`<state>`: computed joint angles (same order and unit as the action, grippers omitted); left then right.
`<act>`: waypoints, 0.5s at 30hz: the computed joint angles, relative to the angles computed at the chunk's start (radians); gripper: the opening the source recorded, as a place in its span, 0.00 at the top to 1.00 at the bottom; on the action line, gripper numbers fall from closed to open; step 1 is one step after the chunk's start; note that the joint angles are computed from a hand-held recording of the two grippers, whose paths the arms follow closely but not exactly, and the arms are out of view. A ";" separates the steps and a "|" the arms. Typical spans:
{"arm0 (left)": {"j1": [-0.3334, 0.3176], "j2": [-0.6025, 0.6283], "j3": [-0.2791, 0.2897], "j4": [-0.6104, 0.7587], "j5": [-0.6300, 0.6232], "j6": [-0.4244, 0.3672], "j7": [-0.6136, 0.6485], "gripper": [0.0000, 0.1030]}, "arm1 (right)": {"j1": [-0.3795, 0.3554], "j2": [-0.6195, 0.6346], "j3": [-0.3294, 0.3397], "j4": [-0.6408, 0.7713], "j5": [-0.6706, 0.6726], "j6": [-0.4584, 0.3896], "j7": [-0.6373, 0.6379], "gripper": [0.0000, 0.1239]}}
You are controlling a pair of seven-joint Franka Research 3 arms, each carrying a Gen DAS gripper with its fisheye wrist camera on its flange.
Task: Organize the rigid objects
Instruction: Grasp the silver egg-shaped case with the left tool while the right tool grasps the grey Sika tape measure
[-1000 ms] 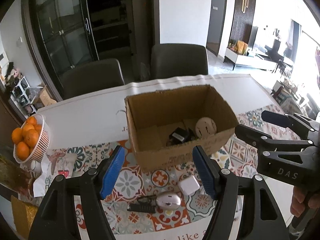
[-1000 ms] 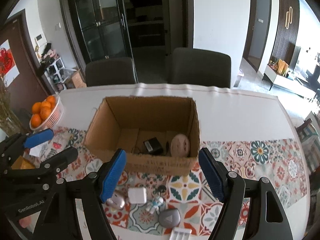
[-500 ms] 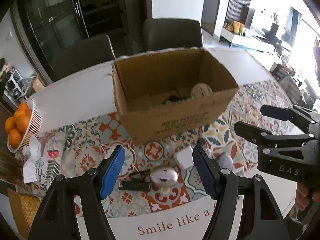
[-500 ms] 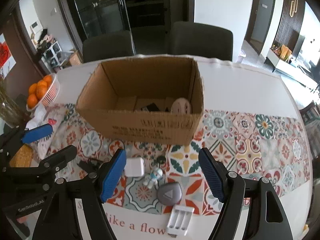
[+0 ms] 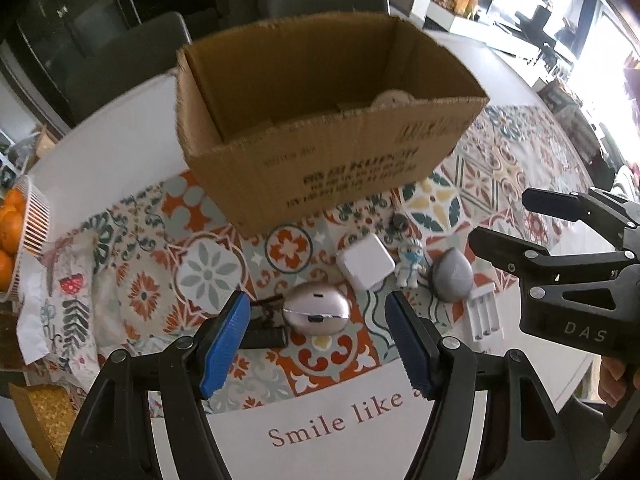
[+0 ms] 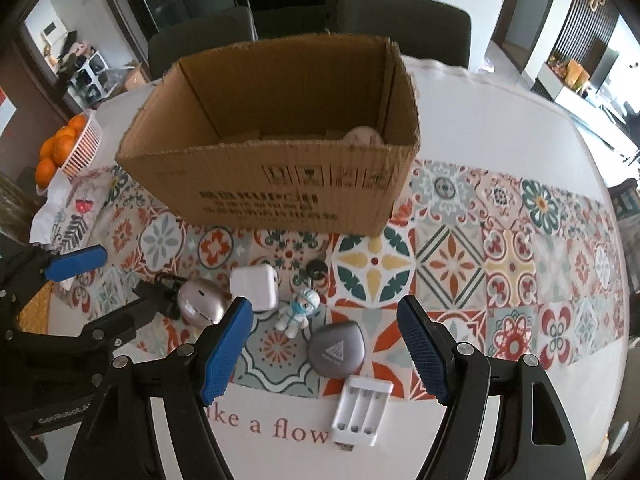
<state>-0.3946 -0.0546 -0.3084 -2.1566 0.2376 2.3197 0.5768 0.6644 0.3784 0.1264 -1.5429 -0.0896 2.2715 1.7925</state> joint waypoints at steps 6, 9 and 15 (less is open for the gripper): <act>0.004 0.045 0.010 0.011 -0.109 0.002 0.097 0.33 | -0.004 0.042 0.001 0.049 0.026 -0.076 -0.003 0.39; 0.008 0.073 0.011 0.029 -0.142 -0.015 0.133 0.33 | -0.005 0.071 0.000 0.083 0.038 -0.126 -0.011 0.39; 0.019 0.121 0.013 0.054 -0.195 -0.035 0.191 0.33 | -0.011 0.125 -0.004 0.143 0.076 -0.202 -0.018 0.39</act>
<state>-0.3752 0.0667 -0.2958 -2.1026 0.0430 2.2842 0.7675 0.6531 0.5038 0.1227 -1.3996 -0.0133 2.0699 1.7749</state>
